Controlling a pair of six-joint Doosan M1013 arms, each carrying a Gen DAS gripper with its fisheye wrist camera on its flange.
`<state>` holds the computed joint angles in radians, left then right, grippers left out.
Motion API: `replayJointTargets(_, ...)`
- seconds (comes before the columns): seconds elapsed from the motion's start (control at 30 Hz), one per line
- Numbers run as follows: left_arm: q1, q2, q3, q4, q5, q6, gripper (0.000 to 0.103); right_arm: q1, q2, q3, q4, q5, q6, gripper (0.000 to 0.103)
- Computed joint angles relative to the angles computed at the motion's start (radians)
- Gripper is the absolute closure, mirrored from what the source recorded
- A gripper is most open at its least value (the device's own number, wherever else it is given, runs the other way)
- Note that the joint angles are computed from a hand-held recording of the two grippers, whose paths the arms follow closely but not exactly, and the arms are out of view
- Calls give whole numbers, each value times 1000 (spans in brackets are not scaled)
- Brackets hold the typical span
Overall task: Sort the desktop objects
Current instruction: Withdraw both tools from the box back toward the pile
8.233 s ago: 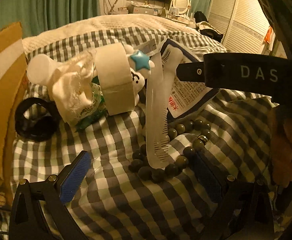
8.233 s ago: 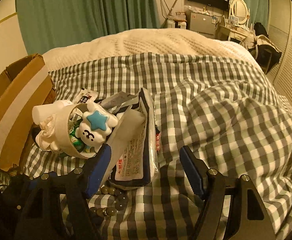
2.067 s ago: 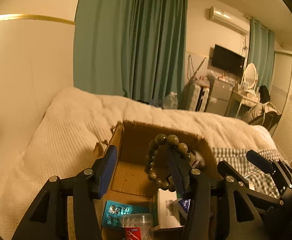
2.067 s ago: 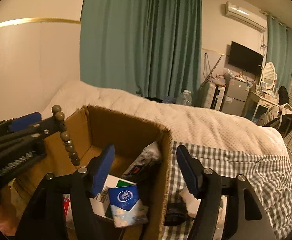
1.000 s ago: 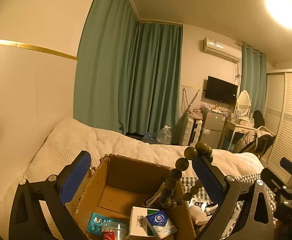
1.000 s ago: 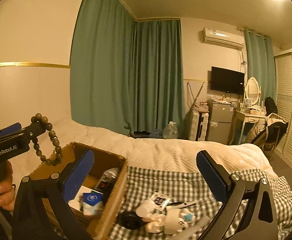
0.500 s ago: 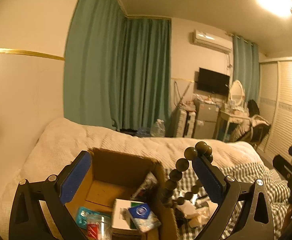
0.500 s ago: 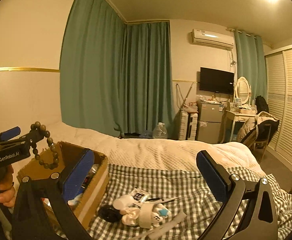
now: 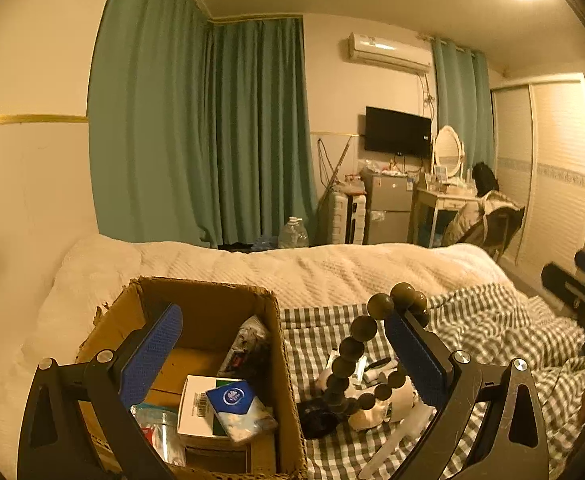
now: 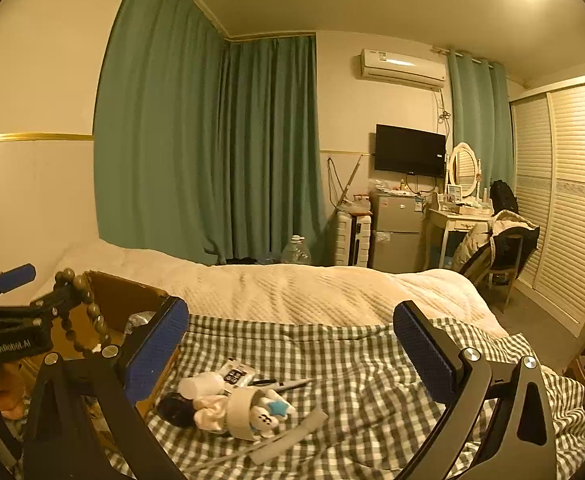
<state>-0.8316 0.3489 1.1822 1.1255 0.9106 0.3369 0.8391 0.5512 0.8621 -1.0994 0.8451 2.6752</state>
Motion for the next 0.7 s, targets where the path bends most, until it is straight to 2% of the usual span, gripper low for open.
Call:
replayJointTargets(0.07,-10,11,-4,30,20,1,0,-2,-5,8,-11,8,6,0)
replayJointTargets(0.13,-12,15,-4,25,10,6,0,-4,-10,19,-25,13,18,0)
replayJointTargets(0.27,1,21,-11,-89,-53,68,0,-10,-16,36,-17,18,39,0)
replayJointTargets(0.47,-1,49,-29,-172,-69,146,0,-17,-6,39,18,47,13,0)
replayJointTargets(0.7,9,55,-19,-305,-144,247,0,-36,0,47,82,63,0,0)
